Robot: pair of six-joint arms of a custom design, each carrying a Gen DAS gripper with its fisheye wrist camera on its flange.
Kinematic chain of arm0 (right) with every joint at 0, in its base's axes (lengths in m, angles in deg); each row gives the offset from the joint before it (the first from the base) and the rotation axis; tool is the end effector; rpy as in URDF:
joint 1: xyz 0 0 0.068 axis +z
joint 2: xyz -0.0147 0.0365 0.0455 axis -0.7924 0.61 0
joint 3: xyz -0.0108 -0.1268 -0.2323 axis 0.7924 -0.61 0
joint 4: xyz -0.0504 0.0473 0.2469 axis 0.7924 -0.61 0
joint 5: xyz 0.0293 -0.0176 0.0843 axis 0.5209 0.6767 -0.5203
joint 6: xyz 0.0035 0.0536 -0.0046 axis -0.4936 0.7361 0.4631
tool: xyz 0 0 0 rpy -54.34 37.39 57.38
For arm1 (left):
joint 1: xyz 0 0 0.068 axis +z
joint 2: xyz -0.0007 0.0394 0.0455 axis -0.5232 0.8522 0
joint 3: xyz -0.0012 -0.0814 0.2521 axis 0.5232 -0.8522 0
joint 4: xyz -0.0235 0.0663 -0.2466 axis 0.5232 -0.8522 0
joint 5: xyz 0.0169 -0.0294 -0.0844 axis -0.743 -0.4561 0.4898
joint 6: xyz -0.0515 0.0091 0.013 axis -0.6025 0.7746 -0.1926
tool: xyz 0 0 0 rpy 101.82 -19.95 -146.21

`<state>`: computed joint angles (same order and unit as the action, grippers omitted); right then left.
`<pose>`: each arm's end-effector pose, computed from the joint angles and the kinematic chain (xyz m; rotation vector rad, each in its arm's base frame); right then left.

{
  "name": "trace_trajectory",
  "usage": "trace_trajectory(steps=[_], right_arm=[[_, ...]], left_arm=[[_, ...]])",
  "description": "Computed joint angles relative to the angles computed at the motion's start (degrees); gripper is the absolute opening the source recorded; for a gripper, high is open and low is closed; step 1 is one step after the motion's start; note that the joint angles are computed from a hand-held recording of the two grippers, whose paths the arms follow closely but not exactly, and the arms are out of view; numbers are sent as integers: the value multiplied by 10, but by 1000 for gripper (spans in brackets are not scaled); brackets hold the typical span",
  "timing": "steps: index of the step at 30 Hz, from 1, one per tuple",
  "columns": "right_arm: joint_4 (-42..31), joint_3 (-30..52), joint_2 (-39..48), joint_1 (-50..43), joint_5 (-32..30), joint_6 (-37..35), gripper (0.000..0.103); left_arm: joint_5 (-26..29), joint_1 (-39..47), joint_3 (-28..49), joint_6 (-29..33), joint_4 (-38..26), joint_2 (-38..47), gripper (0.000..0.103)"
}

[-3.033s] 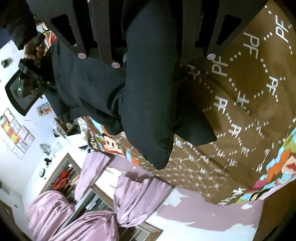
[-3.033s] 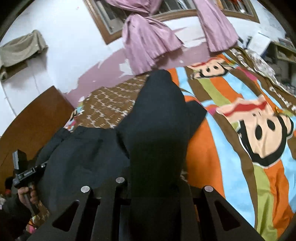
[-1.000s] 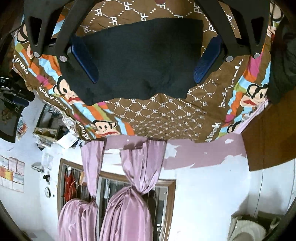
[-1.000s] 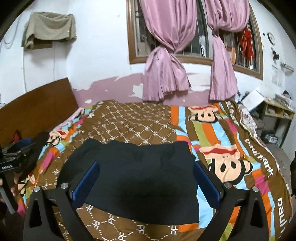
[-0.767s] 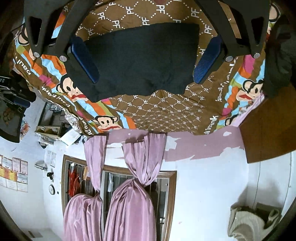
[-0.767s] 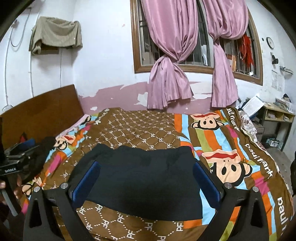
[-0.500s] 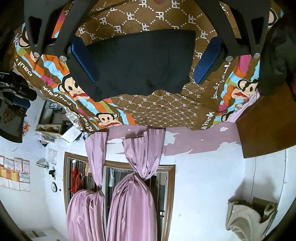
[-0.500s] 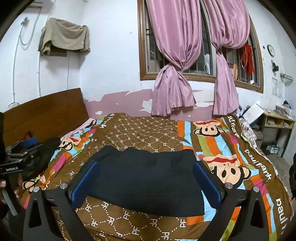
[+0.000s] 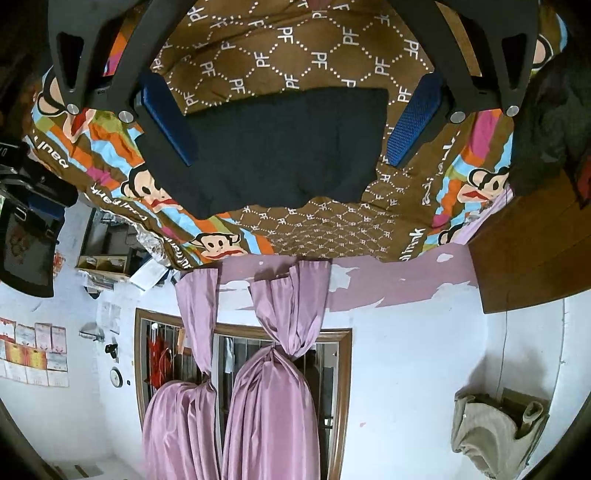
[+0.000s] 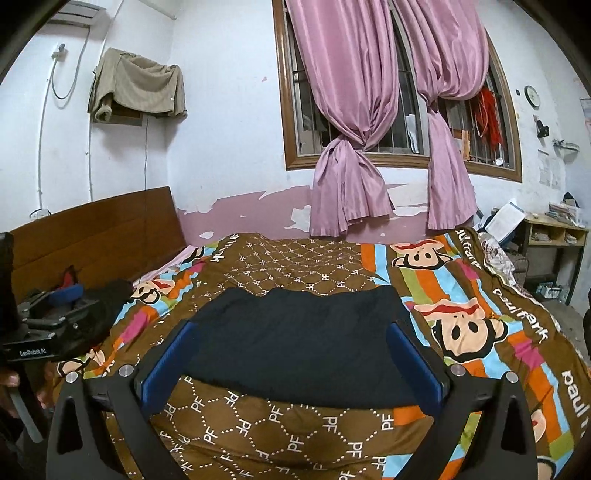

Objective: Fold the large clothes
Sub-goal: 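Raise both grippers and pull back from the folded jacket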

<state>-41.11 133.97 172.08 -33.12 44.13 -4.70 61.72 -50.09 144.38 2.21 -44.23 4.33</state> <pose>0.3310 0.1243 0.5103 -0.4341 1.9004 0.4733 0.2325 -0.0678 0.5234 0.0163 1.9653 -0.0279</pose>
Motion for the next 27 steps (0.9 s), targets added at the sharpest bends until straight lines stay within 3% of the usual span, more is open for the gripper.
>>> trace_trajectory(steps=[6,15,27], right_arm=[[107,-187,-99,12,25,6,103],[204,-355,-174,32,64,5,103],[281,-467,-205,46,86,21,103]], left_arm=[[8,-3,-79,-6,27,-46,101],[-21,-21,-191,0,82,-104,101],[-46,-32,-366,-6,174,-179,101]])
